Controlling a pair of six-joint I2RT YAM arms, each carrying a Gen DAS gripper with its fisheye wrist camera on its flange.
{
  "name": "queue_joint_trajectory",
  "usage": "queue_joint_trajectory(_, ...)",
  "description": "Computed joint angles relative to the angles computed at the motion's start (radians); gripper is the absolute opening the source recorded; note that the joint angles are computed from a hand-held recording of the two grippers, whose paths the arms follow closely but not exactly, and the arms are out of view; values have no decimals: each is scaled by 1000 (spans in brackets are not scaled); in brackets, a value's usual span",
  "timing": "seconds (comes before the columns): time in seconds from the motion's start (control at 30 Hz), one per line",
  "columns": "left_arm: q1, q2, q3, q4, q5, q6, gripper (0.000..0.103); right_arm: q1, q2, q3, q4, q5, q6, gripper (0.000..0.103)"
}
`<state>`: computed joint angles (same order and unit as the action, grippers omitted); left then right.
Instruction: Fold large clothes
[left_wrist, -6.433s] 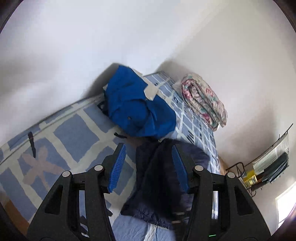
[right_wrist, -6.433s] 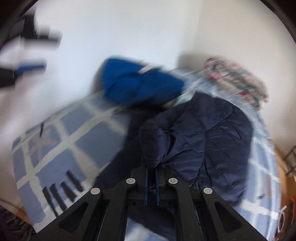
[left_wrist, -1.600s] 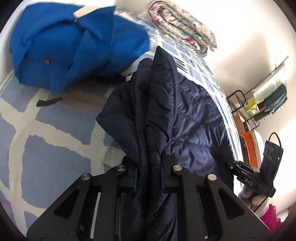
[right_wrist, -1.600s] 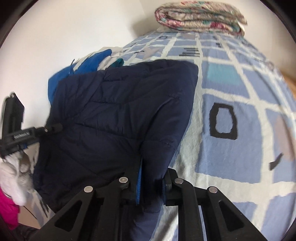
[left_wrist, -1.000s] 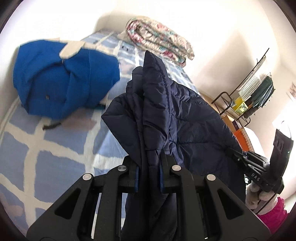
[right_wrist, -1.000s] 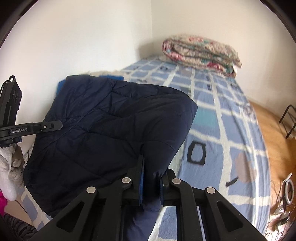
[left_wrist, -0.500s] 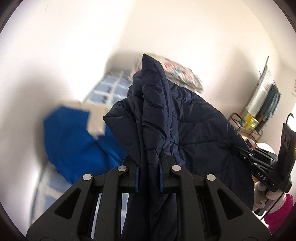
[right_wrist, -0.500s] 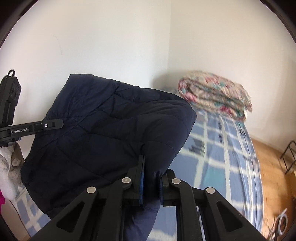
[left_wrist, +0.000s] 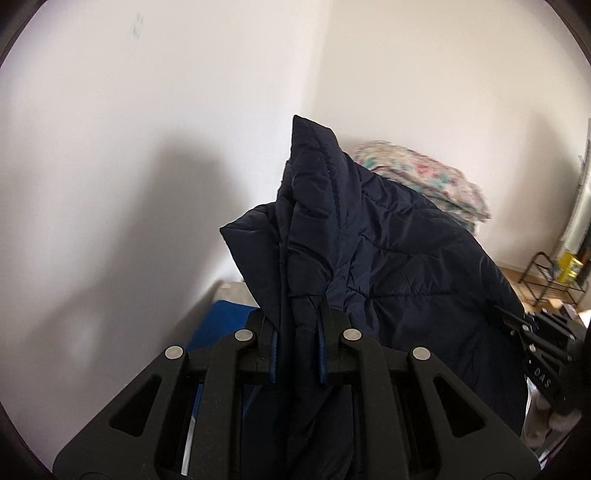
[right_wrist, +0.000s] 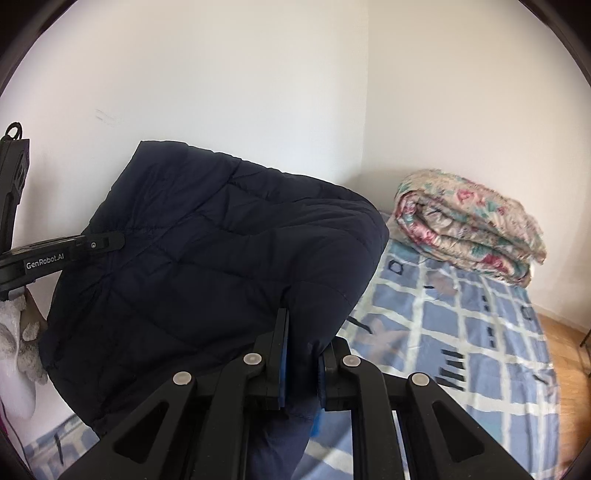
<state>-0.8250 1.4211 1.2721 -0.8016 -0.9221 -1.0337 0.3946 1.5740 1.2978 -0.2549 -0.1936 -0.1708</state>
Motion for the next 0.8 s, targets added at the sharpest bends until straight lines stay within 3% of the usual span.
queue_joint_trajectory(0.1,86,30,-54,68,31,47,13,17,104,16,63,7,42,10)
queue_joint_trajectory(0.2,151,118,-58,59,40,38,14,29,191,7,122,25,37,10)
queue_joint_trajectory(0.27,179,215,4,-43,35,-21,21,49,264,11,150,53,16,10)
queue_joint_trajectory(0.33,190,317,90,-198,-3,-119,34,60,335,35,143,94,-8,25)
queue_joint_trajectory(0.37,184,348,121,-260,-32,-167,36,61,360,50,128,105,-19,29)
queue_joint_trajectory(0.4,181,379,156,-342,-57,-227,44,58,380,59,117,112,-33,31)
queue_joint_trajectory(0.47,159,378,152,-364,-87,-252,54,47,378,50,117,110,-41,35)
queue_joint_trajectory(0.6,133,310,112,-354,-91,-241,55,20,329,15,125,90,-44,56)
queue_joint_trajectory(0.73,120,250,142,-364,-71,-251,55,4,221,-51,109,66,-71,57)
queue_joint_trajectory(0.8,91,245,182,-426,-75,-298,55,0,154,-92,97,65,-85,57)
